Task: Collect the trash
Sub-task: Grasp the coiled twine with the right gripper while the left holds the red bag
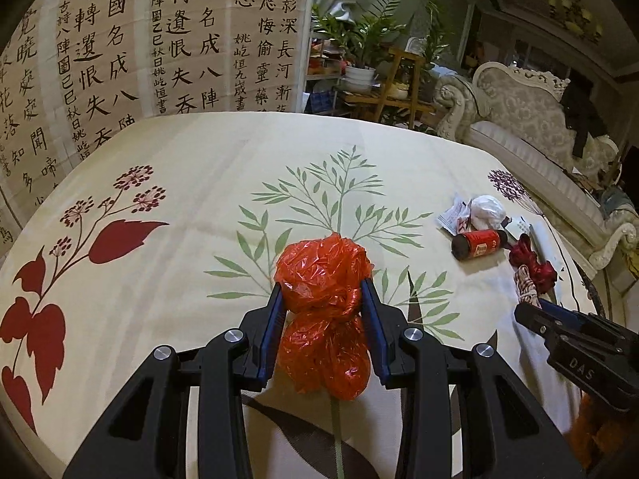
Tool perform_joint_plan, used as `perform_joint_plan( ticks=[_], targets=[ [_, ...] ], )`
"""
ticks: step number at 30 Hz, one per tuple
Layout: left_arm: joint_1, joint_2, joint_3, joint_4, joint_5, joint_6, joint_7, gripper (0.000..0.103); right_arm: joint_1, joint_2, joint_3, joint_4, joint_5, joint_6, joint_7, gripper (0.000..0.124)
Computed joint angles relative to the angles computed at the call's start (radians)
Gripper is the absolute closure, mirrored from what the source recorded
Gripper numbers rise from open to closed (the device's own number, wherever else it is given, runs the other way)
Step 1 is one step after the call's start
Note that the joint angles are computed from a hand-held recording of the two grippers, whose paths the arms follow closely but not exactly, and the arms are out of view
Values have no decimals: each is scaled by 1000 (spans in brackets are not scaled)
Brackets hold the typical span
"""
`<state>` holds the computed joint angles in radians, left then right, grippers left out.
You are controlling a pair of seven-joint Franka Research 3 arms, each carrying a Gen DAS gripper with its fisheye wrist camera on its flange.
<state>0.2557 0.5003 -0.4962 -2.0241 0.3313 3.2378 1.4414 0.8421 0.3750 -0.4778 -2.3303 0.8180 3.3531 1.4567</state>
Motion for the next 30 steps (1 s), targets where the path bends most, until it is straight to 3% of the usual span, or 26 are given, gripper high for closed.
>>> perform_joint_plan(
  ticks=[5,11,16,20,22,26,28,30],
  targets=[
    [31,15,-37,8,1,-11,15,65,31,11,-34,6,-11,-12,5,108],
    [29,15,-36,9,-10,-15,24,65,-67,-23,82,-16,-51,19,-23,110],
    [23,13,-31,8,-15,-16,26,65,-97,-31,118,-17,-17,24,-55,110],
    [14,10,-19,8,-22,-15,24,65,-47,-18,68,1,24,17,-76,108],
    [10,8,-14,8,-22,-15,23,65,-44,-17,66,4,29,19,-81,98],
    [-2,5,-1,6,-22,-12,22,65,29,13,-10,27,52,0,-90,96],
    [-1,4,-2,5,-22,-13,21,65,65,28,-52,32,43,-14,-78,99],
    [-8,1,3,2,-21,-10,20,65,61,23,-49,23,16,-8,-65,111]
  ],
)
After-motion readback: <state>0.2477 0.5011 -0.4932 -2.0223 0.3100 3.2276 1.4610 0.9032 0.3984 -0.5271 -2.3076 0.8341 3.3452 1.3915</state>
